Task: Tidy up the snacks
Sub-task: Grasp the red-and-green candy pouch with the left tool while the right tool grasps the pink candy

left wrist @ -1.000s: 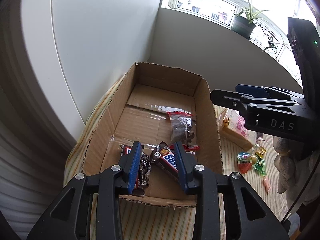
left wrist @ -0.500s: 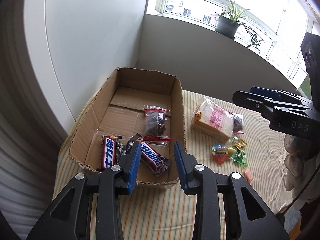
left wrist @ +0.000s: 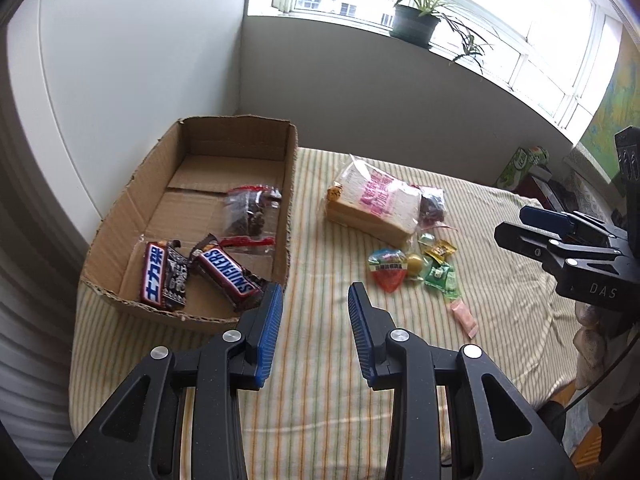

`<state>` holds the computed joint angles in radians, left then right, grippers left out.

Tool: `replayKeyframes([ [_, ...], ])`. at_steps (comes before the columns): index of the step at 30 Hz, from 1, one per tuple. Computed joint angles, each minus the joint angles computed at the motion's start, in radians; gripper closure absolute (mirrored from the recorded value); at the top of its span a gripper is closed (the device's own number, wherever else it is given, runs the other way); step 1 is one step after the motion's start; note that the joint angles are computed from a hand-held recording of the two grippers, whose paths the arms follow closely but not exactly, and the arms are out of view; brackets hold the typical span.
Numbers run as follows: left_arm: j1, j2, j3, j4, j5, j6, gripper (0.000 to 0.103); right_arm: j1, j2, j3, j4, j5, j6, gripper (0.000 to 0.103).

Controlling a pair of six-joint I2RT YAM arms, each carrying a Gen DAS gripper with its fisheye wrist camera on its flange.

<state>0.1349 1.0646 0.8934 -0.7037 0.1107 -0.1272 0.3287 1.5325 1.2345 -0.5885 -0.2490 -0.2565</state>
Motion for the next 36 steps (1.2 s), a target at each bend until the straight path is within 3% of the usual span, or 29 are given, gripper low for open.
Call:
replayKeyframes([
  [14, -0.231, 0.100, -0.021, 0.064, -0.086, -0.077, 0.070, -0.077, -0.025, -0.233, 0.076, -0.021, -0.095, 0.028],
  [18, -0.265, 0.153, -0.012, 0.096, -0.092, -0.075, 0.062, -0.070, 0.005, -0.263, 0.112, -0.016, -0.105, 0.028],
  [24, -0.245, 0.250, 0.023, 0.143, -0.068, -0.076, 0.054, -0.057, 0.062, -0.258, 0.147, -0.004, -0.111, 0.028],
  [36, -0.228, 0.426, 0.097, 0.199, -0.043, -0.071, 0.054, -0.030, 0.143, -0.213, 0.170, 0.018, -0.109, 0.028],
])
